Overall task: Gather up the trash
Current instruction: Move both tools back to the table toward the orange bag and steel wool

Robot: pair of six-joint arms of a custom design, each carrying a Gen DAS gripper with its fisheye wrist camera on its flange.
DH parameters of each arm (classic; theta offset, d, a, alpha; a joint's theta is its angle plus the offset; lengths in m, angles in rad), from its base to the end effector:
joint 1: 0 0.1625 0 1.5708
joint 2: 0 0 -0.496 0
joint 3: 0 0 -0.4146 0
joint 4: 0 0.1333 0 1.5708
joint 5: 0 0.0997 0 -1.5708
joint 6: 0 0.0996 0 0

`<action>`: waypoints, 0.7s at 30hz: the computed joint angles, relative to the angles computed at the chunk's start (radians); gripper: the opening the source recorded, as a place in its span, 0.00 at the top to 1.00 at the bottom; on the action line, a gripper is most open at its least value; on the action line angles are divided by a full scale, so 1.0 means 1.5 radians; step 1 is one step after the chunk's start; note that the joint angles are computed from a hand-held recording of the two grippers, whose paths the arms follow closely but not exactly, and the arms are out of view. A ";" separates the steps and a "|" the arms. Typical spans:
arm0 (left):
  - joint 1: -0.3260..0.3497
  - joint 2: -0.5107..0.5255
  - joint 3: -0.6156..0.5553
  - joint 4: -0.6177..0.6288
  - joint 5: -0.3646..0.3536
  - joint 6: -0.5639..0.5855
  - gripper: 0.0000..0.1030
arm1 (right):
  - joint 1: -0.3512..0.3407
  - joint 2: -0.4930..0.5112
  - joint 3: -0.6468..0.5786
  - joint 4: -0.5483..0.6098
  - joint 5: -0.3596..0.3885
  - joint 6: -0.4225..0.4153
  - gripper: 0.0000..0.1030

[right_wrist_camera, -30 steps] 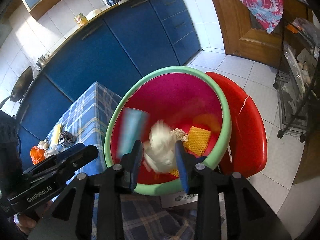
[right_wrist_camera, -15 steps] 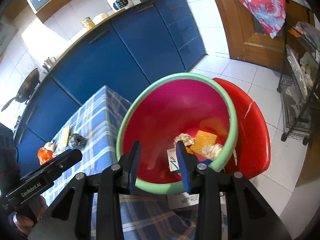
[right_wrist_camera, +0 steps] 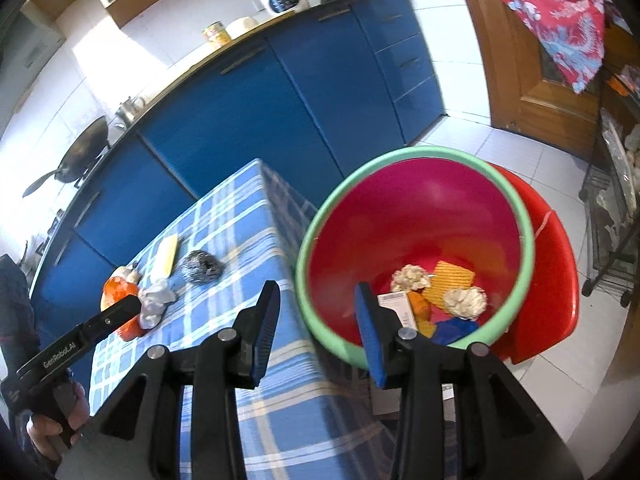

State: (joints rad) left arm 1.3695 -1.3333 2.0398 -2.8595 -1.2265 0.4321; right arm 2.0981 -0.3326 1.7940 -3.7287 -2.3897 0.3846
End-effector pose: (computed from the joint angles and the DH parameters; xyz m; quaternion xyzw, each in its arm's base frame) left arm 0.0502 -0.5888 0.3519 0.2472 0.9121 -0.2620 0.1956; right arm 0.3715 -0.5176 -0.0759 -0.0740 -0.8698 0.4458 0.1981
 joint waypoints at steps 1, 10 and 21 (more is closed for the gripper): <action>0.006 -0.004 -0.003 -0.004 0.002 0.000 0.51 | 0.003 0.003 -0.008 0.006 0.003 -0.004 0.60; 0.047 -0.011 -0.040 -0.035 0.025 0.003 0.51 | 0.015 0.027 -0.083 0.080 0.033 -0.036 0.57; 0.096 0.027 -0.097 -0.015 0.036 -0.002 0.51 | 0.013 0.073 -0.196 0.195 0.057 -0.059 0.57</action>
State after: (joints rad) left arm 1.5128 -1.2930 1.8946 -2.8818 -1.1731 0.4288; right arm 2.1180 -0.2228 1.4998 -3.4365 -2.3042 0.2960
